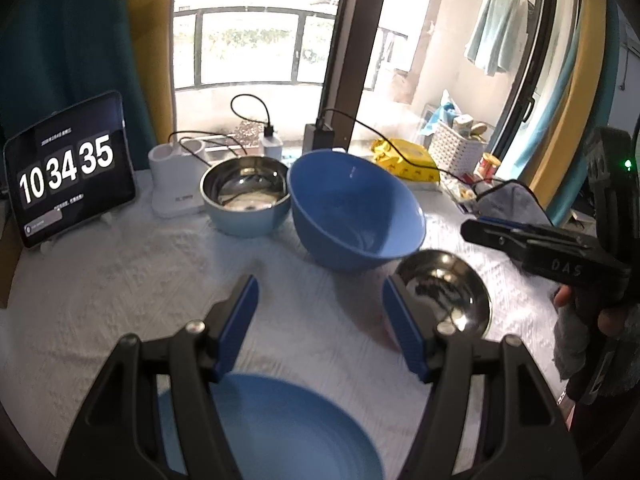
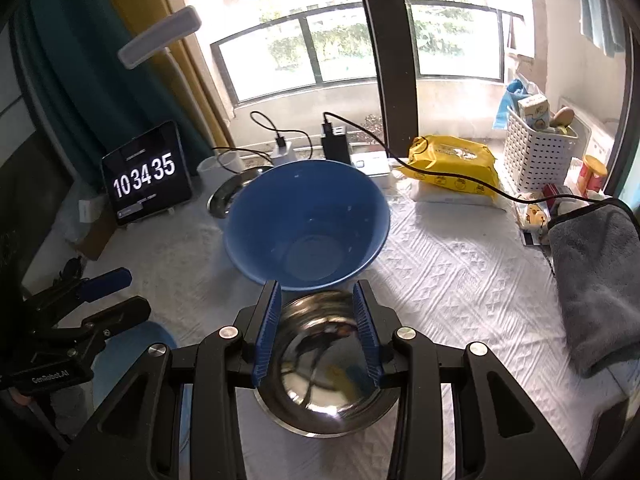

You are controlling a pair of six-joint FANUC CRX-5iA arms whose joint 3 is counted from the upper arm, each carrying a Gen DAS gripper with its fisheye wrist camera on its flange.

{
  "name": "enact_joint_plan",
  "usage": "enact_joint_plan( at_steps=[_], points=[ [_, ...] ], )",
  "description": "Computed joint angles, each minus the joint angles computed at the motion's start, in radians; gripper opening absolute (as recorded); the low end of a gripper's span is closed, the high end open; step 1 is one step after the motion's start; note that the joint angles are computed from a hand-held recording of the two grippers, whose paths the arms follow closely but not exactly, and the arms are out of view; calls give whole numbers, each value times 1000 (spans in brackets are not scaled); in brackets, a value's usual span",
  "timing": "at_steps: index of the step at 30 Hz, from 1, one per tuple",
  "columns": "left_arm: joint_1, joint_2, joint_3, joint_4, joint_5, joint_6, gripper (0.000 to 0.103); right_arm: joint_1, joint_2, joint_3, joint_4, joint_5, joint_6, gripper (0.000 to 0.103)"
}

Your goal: Organize plates and bowls

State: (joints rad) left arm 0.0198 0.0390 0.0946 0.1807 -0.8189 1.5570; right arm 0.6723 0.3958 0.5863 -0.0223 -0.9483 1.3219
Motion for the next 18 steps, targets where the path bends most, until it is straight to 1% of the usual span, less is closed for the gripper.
enact_joint_plan(
  at_steps=[6, 11, 16, 18],
  points=[
    [-17, 75, 77, -11, 5, 18, 66, -33, 83, 121, -35, -49, 34, 40],
    [-30, 148, 146, -43, 20, 61, 66, -57, 194, 279, -68, -136, 34, 39],
    [-34, 208, 207, -79, -2, 120, 66, -75, 323, 451, -80, -245, -28, 39],
    [-39, 225, 225, -97, -11, 134, 66, -80, 348, 483, -85, -266, -51, 39]
  ],
)
